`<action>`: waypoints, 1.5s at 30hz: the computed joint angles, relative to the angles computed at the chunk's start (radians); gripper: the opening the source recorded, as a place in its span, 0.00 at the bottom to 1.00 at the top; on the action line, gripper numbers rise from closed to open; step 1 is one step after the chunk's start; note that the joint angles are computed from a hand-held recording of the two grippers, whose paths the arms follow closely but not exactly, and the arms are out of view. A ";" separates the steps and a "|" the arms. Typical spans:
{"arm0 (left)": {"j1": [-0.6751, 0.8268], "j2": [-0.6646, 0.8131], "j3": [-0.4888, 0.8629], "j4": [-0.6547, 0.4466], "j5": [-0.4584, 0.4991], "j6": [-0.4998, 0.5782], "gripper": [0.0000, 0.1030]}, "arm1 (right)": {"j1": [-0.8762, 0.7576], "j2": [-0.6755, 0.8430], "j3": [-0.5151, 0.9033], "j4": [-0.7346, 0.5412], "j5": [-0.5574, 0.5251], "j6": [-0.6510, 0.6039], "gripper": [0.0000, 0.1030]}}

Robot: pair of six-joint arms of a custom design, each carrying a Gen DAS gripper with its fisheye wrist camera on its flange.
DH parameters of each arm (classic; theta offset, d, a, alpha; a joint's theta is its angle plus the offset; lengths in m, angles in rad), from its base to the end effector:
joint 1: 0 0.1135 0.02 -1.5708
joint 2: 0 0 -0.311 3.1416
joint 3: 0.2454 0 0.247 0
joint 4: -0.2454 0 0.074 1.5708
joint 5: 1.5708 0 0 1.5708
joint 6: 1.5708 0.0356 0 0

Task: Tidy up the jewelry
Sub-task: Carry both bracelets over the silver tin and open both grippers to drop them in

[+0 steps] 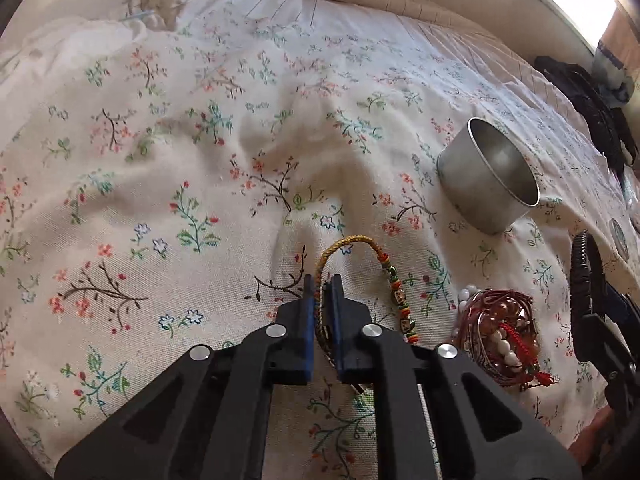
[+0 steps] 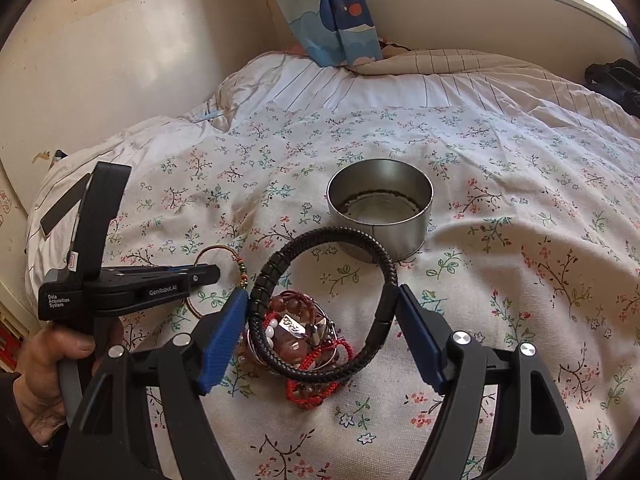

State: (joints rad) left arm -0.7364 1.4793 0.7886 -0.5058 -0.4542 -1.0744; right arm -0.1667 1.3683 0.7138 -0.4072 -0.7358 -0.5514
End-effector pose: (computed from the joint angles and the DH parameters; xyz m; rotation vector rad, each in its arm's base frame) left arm 0.1981 -0.1585 0.2182 -0.5408 2.5038 -0.0161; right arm 0.2337 -0.0151 0.2322 -0.6799 2.2595 0.6326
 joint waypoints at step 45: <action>0.170 0.245 0.258 0.405 0.162 0.234 0.50 | 0.104 0.202 0.140 0.243 0.091 0.170 0.70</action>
State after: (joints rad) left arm -0.5660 1.7238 1.0462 -0.1012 -0.2918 -0.8407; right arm -0.0630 1.5703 0.8539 -0.1644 -0.6446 -0.3818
